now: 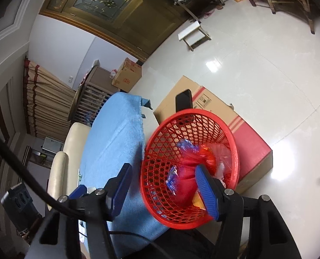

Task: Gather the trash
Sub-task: 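Open the right gripper to drop the red mesh bag into the basket, then move the right gripper to the blue toothpaste box and grasp it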

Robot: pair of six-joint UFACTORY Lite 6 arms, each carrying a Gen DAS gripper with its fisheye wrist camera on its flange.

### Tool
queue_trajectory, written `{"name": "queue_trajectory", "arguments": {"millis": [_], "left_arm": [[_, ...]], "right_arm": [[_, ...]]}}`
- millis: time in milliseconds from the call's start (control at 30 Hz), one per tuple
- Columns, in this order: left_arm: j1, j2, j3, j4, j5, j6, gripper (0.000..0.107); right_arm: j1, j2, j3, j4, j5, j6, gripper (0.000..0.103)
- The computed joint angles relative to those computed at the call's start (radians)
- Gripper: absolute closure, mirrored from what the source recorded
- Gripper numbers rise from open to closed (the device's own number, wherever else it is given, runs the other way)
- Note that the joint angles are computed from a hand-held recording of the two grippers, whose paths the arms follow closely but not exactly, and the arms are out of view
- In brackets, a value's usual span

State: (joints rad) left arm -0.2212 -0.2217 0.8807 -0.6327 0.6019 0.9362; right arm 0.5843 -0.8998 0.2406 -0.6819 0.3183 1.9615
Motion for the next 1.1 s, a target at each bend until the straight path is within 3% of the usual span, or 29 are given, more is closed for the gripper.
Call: {"name": "queue_trajectory", "arguments": {"millis": [367, 600, 733, 867, 1100], "left_arm": [[0.304, -0.143, -0.082, -0.079, 0.125, 0.202, 0.039], [0.718, -0.199, -0.129, -0.211, 0.276, 0.554, 0.039], [0.948, -0.116, -0.097, -0.262, 0.314, 0.729, 0.039], [1.131, 0.031, -0.023, -0.307, 0.289, 0.856, 0.039], [1.300, 0.296, 0.182, -0.372, 0.213, 0.917, 0.039]], "right_arm": [[0.218, 0.228, 0.203, -0.301, 0.137, 0.314, 0.038], [0.303, 0.472, 0.424, -0.337, 0.172, 0.311, 0.038], [0.331, 0.658, 0.604, -0.318, 0.160, 0.238, 0.038], [0.346, 0.822, 0.768, -0.258, 0.138, 0.134, 0.038], [0.354, 1.212, 1.217, 0.090, 0.090, -0.316, 0.038]]}}
